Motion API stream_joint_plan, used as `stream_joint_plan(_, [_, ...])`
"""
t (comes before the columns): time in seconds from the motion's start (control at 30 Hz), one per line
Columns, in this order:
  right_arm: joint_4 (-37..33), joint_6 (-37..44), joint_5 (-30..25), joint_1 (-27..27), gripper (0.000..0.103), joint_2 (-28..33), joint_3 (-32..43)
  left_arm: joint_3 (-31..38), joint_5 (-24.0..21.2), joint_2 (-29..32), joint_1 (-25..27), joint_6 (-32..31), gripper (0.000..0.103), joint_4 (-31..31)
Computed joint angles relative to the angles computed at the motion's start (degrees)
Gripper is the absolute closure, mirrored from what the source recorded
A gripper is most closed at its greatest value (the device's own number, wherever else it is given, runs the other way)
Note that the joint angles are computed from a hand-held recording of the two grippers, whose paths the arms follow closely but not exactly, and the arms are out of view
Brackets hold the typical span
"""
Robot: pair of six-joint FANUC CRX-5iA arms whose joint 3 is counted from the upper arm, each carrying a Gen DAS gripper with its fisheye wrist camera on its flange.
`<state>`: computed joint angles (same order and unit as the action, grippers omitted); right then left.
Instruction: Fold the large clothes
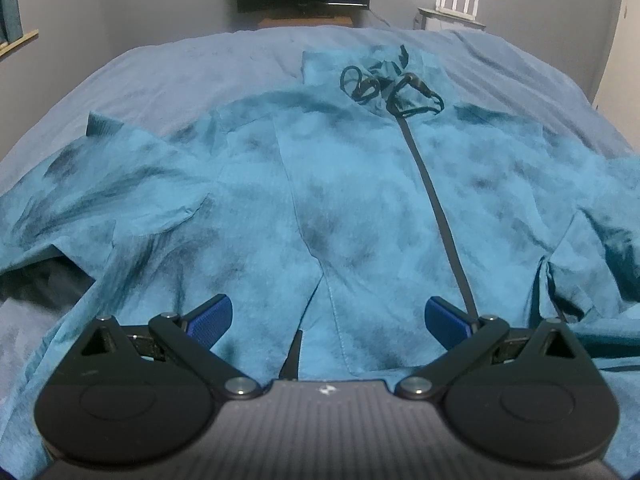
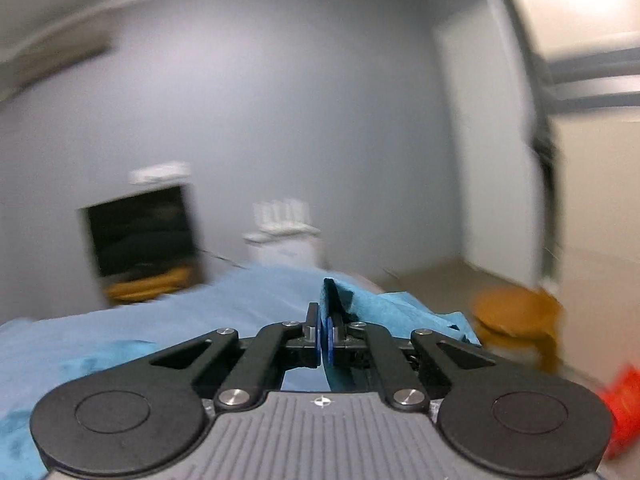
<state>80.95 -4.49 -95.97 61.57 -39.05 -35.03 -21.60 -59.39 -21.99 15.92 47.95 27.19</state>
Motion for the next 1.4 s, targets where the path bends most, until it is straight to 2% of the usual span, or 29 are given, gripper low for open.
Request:
stream_joint_plan(0.13, [2.5, 4.2, 16.2, -3.6, 0.099, 8.0, 6.4, -0.9, 0.1, -0.3, 0.8, -0.8, 0.0, 1.6])
stream_joint_plan(0.23, [0.9, 6.5, 27.5, -5.3, 0.099, 13.3, 11.1, -1.5, 0.2, -0.5, 1.3, -1.6, 0.0, 2.6])
stream_joint_plan(0.33, [-1.9, 8.9, 35.7, -6.5, 0.099, 18.2, 14.3, -1.9, 0.3, -0.6, 1.8, -2.1, 0.0, 3.4])
stream_joint_plan(0.43, [-9.9, 13.8, 42.9, -7.1, 0.099, 22.6, 17.1, -2.1, 0.0, -0.5, 2.3, -2.2, 0.0, 4.1])
stream_joint_plan(0.5, [-18.7, 19.7, 46.0, -6.8, 0.097, 25.2, 19.3, -2.1, -0.2, -0.3, 2.6, -2.1, 0.0, 4.5])
stream_joint_plan(0.53, [-22.8, 22.0, 45.4, -5.9, 0.09, 27.0, 20.7, -2.3, -0.3, -0.4, 2.8, -2.1, 0.0, 4.7])
stream_joint_plan(0.57, [-26.3, 24.1, 44.4, -4.9, 0.077, 28.3, 21.8, -2.3, -0.4, -0.4, 2.9, -2.1, 0.0, 4.8])
stream_joint_plan(0.63, [-31.3, 25.4, 41.8, -2.9, 0.059, 29.4, 22.4, -2.5, -0.4, -0.4, 3.1, -2.3, 0.0, 5.2])
stream_joint_plan(0.77, [-32.6, 20.0, 40.6, -1.8, 0.051, 27.5, 20.1, -2.1, -0.9, 0.0, 3.0, -1.9, 0.0, 4.9])
stream_joint_plan(0.87, [-31.2, 13.5, 39.1, -3.1, 0.042, 23.0, 15.6, -0.8, -1.7, 0.8, 2.3, -1.7, 0.0, 3.9])
stream_joint_plan(0.93, [-30.5, 10.1, 35.9, -3.5, 0.04, 20.2, 13.5, -0.5, -1.5, 0.9, 1.5, -2.5, 0.0, 4.5])
stream_joint_plan(1.1, [-30.0, 8.6, 26.9, -4.8, 0.039, 17.4, 9.9, 2.3, -0.1, 2.3, -3.1, -5.0, 0.0, 4.6])
stream_joint_plan(1.23, [-30.2, 4.8, 27.0, -6.3, 0.038, 14.5, 5.2, 6.0, 2.0, 5.2, -9.4, -3.3, 0.0, 0.9])
stream_joint_plan(1.4, [-32.1, 3.0, 29.3, -7.3, 0.037, 12.9, 1.8, 9.1, 1.4, 9.5, -16.0, 1.0, 0.0, -3.5])
